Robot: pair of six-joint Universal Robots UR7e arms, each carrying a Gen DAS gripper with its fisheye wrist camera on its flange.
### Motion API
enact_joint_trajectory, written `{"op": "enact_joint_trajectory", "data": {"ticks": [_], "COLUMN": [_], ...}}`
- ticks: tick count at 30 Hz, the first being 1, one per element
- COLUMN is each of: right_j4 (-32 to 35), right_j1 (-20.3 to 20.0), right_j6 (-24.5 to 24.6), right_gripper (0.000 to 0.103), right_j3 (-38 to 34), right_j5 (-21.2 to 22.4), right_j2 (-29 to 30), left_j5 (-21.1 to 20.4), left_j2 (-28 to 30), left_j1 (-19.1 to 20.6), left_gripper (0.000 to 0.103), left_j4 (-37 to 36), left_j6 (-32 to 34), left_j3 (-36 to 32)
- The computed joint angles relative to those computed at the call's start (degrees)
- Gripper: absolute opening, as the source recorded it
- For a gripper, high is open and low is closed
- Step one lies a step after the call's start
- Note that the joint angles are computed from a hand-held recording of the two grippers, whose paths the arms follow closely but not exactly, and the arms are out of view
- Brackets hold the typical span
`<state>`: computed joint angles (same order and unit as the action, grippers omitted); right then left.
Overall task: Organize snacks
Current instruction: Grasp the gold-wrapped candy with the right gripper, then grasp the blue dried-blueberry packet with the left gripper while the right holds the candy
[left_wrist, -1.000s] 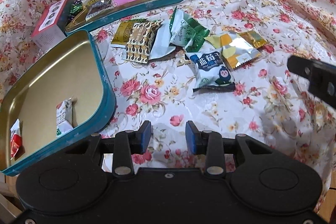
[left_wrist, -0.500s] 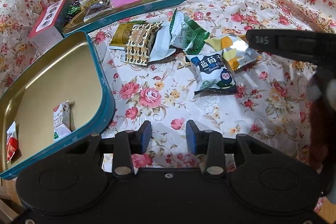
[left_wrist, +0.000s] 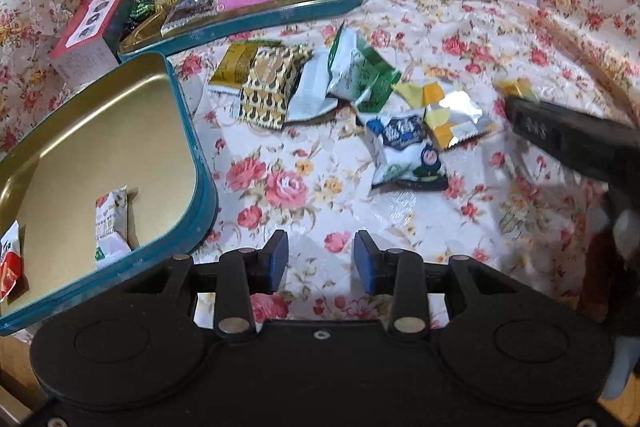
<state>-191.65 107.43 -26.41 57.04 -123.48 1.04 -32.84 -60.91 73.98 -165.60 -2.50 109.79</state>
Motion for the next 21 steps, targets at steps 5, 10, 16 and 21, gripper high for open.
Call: {"op": "enact_joint_trajectory", "data": {"ticks": [5,10,16,21], "right_j4": [-4.6,-8.9,-12.7,-15.2], "right_j1": [-0.2,-0.1,-0.4,-0.6], "right_j6": [-1.0,-5.1,-8.9,-10.9], "right_gripper": [0.028,0.028,0.029,0.029], "right_j3": [3.5,5.1,4.9,5.1], "right_j5": [-0.8,-1.1,0.0,0.8], "right_j2": [-1.1,-0.7,0.6,1.1], "left_j5": [-0.3,-2.3,-3.0,-3.2], "left_j2": [1.1,2.5,4.7,5.6], "left_j1": [-0.7,-0.9,-0.8,-0.1], "left_gripper": [0.045,0.045,0.049,0.049], "left_j4": [-4.4,-5.5,-7.6,-4.5], "left_j6": [4.9,8.4,11.6,10.2], "left_j3": [-1.0,-3.4,-5.9,-7.8]}}
